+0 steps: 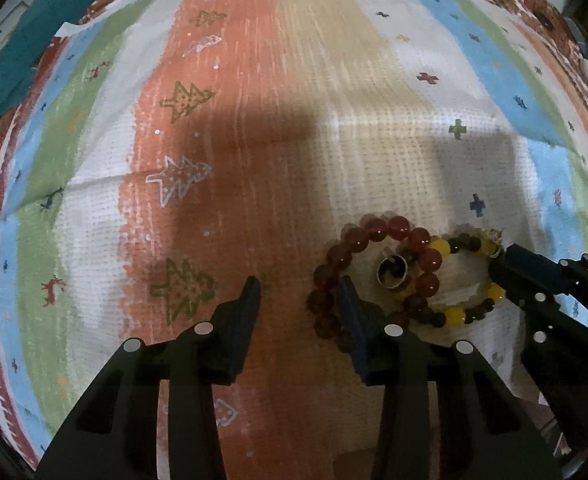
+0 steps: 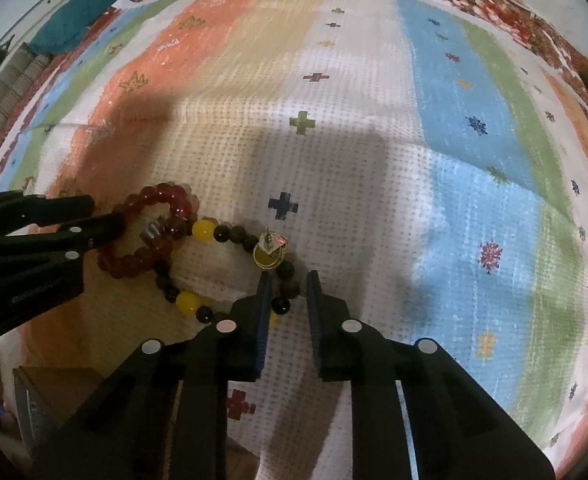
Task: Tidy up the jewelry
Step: 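Grasp the red bead bracelet with left tool while right tool grasps yellow-black bracelet, then lift both held bracelets up off the blanket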
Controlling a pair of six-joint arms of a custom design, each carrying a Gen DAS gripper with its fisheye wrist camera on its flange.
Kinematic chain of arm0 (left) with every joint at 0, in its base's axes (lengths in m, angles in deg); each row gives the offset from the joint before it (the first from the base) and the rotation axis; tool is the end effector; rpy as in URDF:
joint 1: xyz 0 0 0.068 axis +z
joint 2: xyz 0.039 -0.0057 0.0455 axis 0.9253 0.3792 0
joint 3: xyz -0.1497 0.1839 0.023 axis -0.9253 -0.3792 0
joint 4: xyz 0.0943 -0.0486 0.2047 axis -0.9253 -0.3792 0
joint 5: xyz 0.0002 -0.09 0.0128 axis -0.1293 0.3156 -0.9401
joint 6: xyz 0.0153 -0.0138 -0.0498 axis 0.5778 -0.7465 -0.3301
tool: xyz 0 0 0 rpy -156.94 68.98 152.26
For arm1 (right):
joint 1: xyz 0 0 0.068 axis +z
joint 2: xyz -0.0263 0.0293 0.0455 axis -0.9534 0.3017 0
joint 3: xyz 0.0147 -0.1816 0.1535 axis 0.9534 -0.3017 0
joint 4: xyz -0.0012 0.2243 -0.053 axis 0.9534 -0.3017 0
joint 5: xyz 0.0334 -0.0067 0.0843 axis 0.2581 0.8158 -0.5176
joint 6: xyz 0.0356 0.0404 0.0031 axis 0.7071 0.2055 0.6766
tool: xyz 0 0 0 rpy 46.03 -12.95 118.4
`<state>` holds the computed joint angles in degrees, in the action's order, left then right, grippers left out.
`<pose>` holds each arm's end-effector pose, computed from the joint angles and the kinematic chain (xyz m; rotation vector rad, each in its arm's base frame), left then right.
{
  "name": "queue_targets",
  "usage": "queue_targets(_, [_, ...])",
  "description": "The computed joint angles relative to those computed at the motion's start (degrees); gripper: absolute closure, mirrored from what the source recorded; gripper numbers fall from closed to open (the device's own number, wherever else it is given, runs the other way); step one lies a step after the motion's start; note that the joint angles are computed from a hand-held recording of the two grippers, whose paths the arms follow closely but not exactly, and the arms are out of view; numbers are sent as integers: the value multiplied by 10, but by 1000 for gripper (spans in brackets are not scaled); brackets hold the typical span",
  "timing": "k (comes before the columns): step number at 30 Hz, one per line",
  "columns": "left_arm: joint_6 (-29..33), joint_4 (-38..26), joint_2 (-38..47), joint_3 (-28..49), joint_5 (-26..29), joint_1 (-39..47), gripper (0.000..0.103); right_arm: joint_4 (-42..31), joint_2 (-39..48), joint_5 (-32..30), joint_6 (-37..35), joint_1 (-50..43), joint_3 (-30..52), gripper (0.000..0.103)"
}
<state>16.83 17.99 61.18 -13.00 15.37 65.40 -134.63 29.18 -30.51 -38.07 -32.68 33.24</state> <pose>0.1759 -0.0076 0.1952 0.1383 2.8960 -0.0179 0.1554 0.1235 0.1882 -0.3488 2.7822 0.0888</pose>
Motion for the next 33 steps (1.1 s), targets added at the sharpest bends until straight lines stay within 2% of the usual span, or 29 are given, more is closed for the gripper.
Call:
queue_targets(1, [0,4,1,-2,0,0,66,1,2,0,0,1,0,90])
queue_targets(5, [4,4,1,-7,10,-6,89,4,3,4,-3,5,-1,91])
queue_targets(8, [6,8,-7,-13,-2,-24,90,3,-4,1,-5,2,-3,92])
queue_targets(25, [30,-61,-60,44,53,16,90,-43,-59,6,12,24,42,92])
queue_targets(33, [20,-84,-75,75,57,4,90,-59,-74,24,20,37,47,92])
